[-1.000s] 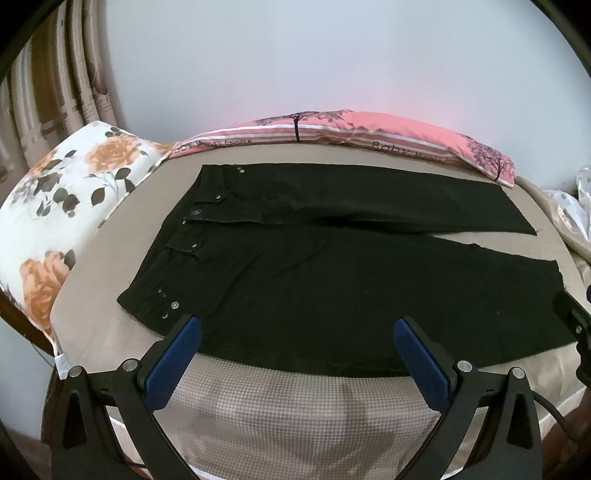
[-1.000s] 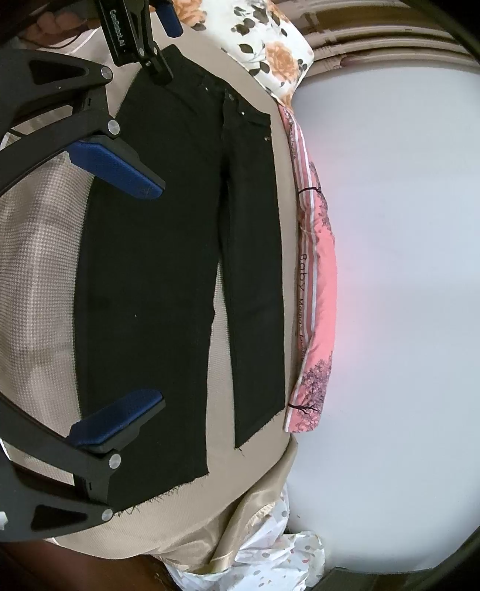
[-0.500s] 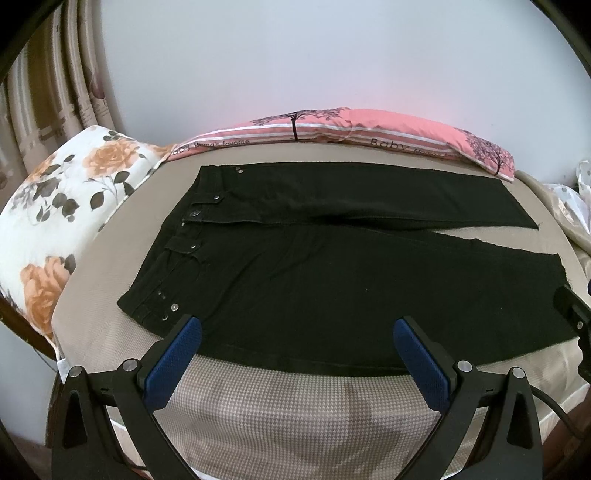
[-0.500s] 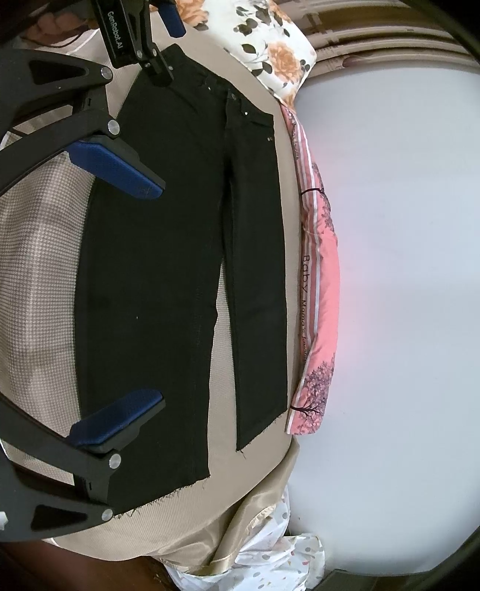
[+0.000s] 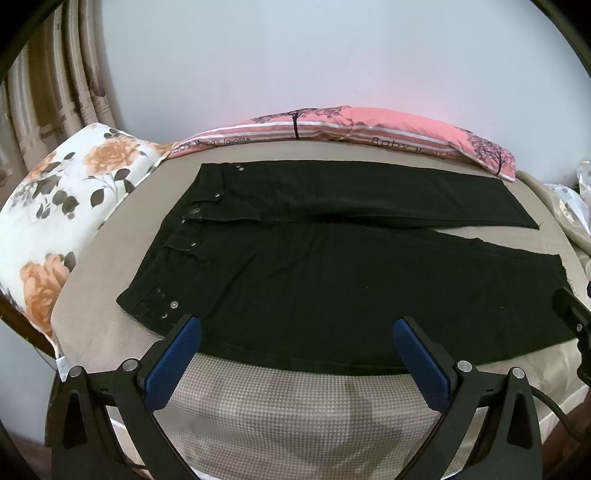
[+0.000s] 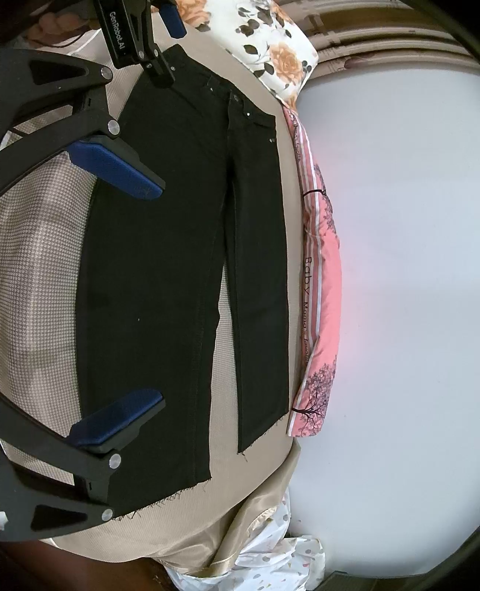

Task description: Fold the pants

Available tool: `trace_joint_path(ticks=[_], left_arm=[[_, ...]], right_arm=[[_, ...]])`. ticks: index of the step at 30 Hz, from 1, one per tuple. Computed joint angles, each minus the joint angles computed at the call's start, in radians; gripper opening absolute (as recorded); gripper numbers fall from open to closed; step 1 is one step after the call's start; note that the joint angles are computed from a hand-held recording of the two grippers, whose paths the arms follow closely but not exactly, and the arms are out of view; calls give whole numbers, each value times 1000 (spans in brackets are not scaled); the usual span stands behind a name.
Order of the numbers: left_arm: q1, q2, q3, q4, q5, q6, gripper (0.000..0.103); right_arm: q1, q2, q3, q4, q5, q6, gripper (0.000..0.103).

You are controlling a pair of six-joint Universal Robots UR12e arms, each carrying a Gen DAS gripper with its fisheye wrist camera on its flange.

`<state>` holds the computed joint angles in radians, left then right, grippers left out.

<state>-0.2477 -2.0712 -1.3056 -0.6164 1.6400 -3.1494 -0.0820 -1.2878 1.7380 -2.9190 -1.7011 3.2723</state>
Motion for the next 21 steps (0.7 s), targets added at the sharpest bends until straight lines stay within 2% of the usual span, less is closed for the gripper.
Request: trace_joint_path(ticks=[21], left_arm=[[2,3,-5,-9,-4,9,103]], right_arm=[[1,1,5,-8,7,1,102]])
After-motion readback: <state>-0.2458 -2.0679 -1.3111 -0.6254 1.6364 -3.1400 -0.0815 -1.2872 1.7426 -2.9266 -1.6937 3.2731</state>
